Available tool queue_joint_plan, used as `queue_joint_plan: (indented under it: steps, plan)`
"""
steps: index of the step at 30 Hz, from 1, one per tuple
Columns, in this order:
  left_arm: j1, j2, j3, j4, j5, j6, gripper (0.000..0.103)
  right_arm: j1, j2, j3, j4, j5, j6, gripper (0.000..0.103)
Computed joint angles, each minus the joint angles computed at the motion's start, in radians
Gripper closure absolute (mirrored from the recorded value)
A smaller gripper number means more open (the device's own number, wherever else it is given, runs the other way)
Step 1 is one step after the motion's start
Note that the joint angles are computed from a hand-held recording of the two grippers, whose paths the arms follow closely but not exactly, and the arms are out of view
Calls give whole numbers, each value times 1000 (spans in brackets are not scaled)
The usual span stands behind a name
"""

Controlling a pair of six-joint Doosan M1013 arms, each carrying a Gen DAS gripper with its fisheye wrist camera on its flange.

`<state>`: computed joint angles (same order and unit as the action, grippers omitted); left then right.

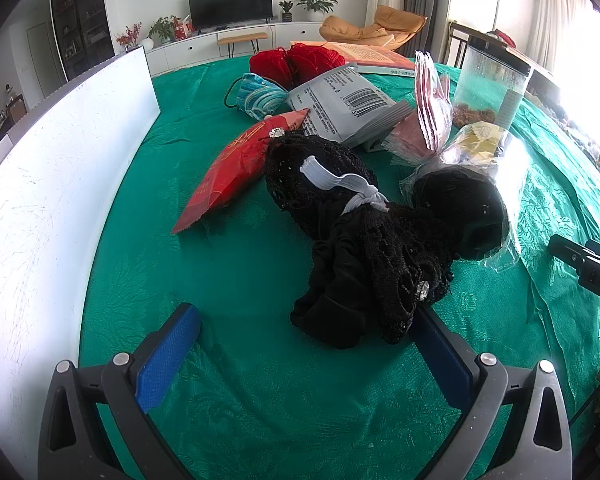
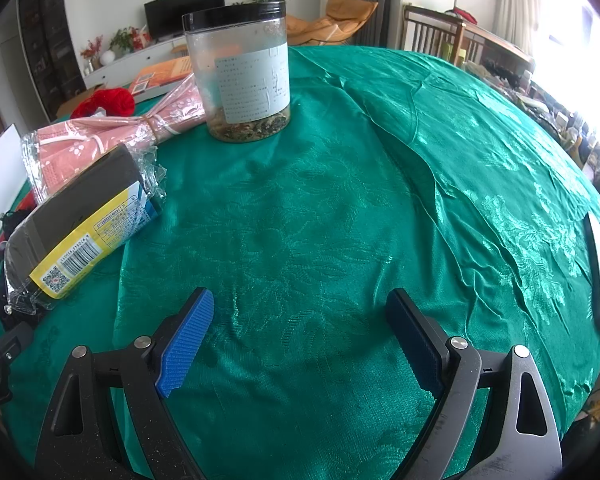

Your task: Organize soft objects

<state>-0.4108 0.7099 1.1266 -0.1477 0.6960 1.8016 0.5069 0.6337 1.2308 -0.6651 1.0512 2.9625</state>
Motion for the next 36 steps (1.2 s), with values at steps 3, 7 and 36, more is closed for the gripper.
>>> queue_joint_plan:
  steps: [3, 7, 36]
  plan:
    - [0, 0, 0, 1, 0, 0, 0, 0, 0, 0, 0, 0, 0, 13]
    - [0, 0, -1, 0, 0, 0, 0, 0, 0, 0, 0, 0, 0, 13]
    - [1, -1, 2, -3, -1, 2, 0, -64, 64, -110, 556, -477, -316, 24]
